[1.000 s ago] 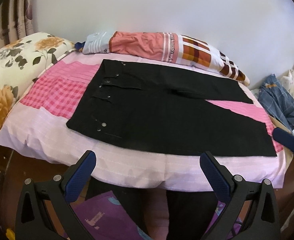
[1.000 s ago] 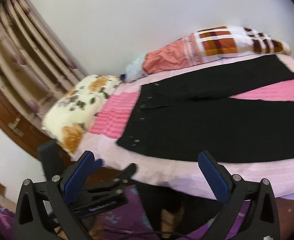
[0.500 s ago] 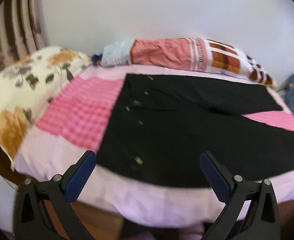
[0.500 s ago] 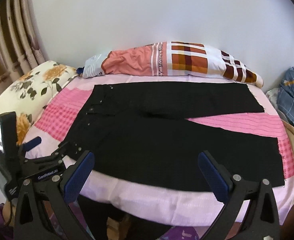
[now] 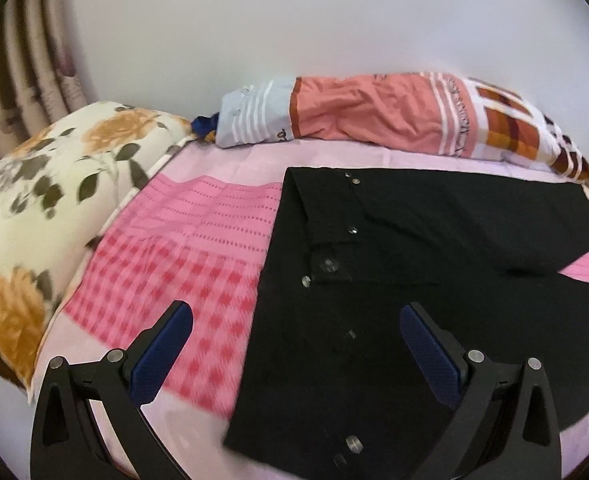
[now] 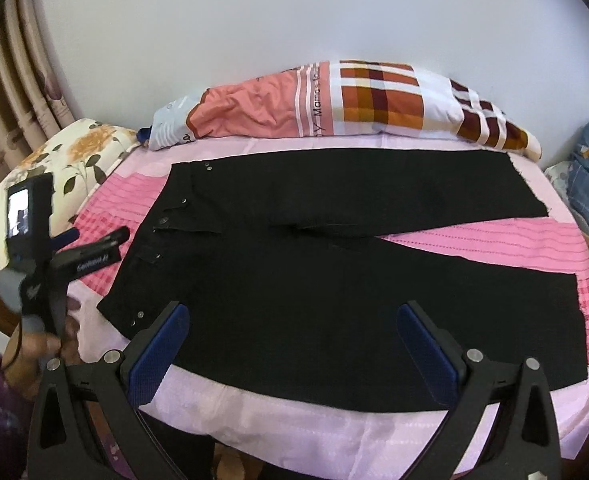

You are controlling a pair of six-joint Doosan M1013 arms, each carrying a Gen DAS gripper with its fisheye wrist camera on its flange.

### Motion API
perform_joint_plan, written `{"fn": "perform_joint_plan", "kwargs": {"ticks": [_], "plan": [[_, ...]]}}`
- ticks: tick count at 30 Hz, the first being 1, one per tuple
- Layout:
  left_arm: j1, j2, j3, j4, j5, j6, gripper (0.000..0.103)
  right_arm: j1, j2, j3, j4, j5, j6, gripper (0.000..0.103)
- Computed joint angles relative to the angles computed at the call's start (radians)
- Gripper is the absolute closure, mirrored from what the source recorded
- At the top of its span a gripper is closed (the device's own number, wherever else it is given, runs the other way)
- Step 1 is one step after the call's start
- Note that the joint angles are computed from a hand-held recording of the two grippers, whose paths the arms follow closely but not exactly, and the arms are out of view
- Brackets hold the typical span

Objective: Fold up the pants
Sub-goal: 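Grasp the waistband corner of the black trousers with the left gripper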

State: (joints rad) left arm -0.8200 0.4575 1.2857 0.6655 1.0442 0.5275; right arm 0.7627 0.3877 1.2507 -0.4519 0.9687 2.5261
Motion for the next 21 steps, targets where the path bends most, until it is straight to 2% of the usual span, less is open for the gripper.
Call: {"fn": "perform_joint_plan", "kwargs": {"ticks": [2,6,9,12,15,21], "plan": [[0.023,0.022,-0.019,-0.013,-0.018,0.071,0.001,-0.010,0.009,-0.006,0.023,-0.001,-0.009,0.000],[0.051,0.060,-0.054,0.013,-0.019,0.122,0.001,-0.028,0.027,-0.017,0.078,0.004,-0.029,0.000],[0.090,0.077,-0.077,-0.070,-0.067,0.188,0.001,-0.039,0.038,-0.021,0.117,0.011,-0.043,0.000],[0.131,0.105,-0.121,-0.177,-0.081,0.276,0.001,-0.044,0.048,-0.028,0.122,0.021,-0.046,0.000],[0.140,0.132,-0.156,-0.158,-0.051,0.296,0.001,-0.044,0.057,-0.037,0.110,0.034,-0.048,0.000],[0.178,0.167,-0.202,-0.238,-0.068,0.394,0.001,-0.055,0.075,-0.049,0.154,0.046,-0.065,0.000]]}}
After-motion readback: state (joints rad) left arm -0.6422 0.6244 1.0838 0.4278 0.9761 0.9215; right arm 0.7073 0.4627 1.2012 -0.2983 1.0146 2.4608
